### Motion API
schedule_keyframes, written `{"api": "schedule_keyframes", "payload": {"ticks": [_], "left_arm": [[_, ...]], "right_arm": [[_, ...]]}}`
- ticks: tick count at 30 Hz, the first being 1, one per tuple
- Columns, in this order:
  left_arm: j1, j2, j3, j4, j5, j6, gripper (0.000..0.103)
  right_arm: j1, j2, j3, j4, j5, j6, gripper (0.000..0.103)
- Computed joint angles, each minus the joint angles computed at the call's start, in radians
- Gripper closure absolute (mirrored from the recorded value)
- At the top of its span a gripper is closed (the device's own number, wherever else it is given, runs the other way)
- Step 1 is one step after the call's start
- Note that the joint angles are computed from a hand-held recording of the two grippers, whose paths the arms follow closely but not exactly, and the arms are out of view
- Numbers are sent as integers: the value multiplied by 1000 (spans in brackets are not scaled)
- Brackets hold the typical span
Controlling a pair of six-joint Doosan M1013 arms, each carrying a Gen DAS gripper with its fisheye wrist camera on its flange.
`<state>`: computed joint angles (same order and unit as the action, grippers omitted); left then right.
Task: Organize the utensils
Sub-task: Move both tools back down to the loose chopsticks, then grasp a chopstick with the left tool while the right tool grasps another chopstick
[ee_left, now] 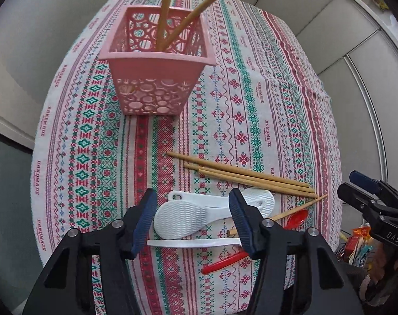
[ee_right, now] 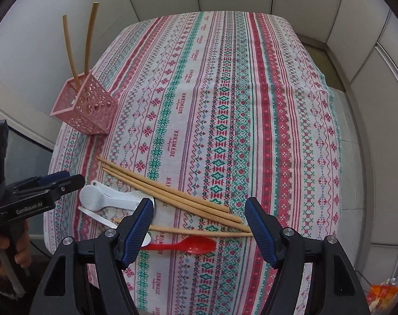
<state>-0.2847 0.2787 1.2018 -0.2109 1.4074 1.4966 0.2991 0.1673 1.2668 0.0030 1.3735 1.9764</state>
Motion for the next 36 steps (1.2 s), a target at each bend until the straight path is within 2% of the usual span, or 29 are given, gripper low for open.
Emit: {"api": "schedule_keyframes", "payload": {"ticks": [4, 15, 19, 20, 23, 28, 32, 36], "left_arm": [[-50, 9, -6, 59, -16, 109, 54], [-171, 82, -61, 113, -37, 371, 54], [-204, 107, -78, 152, -6, 420, 54], [-207, 105, -74, 149, -24, 427, 54], [-218, 117, -87, 169, -18, 426, 54], [-206, 140, -128, 122, 67, 472, 54], [-201, 134, -124, 109, 73, 514, 54], [-208, 134, -118, 135, 68, 501, 54]], "right_arm": [[-13, -5, 7, -12, 13, 16, 30], [-85, -33, 67, -12, 84, 39, 29], [-106, -42, 81, -14, 92, 32, 29], [-110, -44, 84, -14, 92, 31, 29], [-117, -48, 91, -16, 91, 25, 29], [-121, -51, 92, -14, 90, 10, 29], [-120, -54, 92, -13, 86, 0, 29], [-116, -53, 92, -13, 86, -5, 29]]}}
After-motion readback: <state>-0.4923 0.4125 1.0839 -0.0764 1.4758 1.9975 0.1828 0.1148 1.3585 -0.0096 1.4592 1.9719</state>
